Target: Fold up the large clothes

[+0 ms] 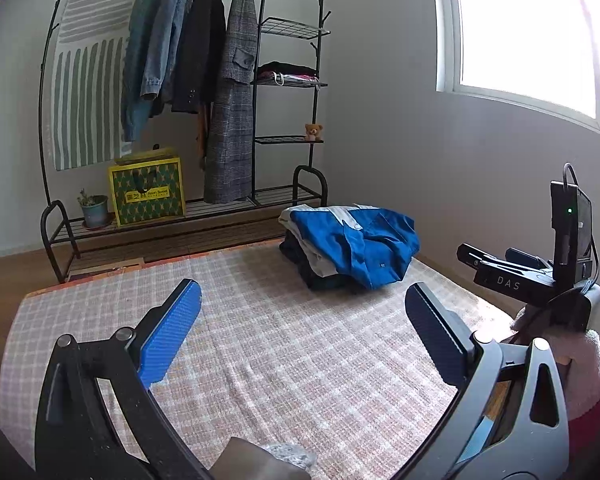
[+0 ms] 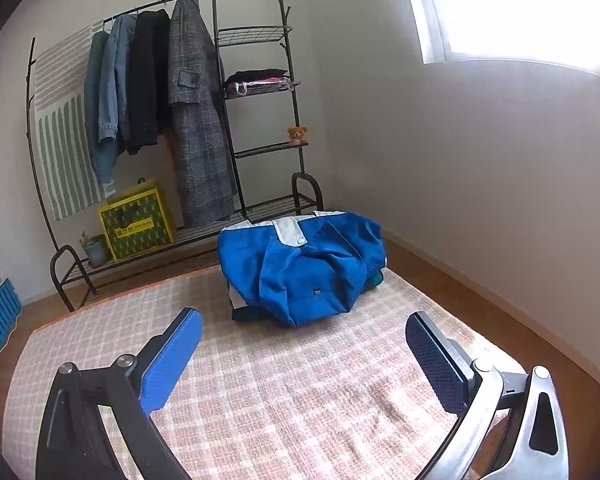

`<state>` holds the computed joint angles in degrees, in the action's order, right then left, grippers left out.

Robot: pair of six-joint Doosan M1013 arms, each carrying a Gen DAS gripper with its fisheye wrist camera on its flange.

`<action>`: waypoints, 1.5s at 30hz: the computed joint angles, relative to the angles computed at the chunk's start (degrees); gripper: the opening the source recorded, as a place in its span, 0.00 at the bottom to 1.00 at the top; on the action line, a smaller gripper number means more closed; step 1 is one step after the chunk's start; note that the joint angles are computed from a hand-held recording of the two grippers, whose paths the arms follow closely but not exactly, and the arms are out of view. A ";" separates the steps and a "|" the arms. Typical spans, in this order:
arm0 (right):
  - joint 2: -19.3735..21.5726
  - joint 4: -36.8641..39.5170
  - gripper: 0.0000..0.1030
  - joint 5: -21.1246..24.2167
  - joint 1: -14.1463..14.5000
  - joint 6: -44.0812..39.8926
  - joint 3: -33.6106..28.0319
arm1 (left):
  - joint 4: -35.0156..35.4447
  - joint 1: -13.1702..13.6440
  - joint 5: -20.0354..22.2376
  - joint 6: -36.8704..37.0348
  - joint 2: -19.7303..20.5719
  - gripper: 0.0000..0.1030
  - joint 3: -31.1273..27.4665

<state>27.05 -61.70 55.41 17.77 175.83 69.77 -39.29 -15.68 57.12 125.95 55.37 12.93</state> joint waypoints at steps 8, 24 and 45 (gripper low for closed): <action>0.00 1.57 1.00 -1.02 -0.35 -0.34 -0.02 | 0.37 0.05 1.42 -0.13 0.42 1.00 -0.89; 0.04 2.79 1.00 -1.52 -0.58 -0.57 0.05 | -0.03 0.03 0.86 1.48 -0.25 1.00 1.11; 0.52 3.87 1.00 -1.64 -0.45 -2.36 -0.54 | -1.17 0.20 -3.16 5.27 -3.94 1.00 8.73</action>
<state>27.57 -57.83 53.77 17.32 173.47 69.23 -40.46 -15.49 53.96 131.22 51.43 21.67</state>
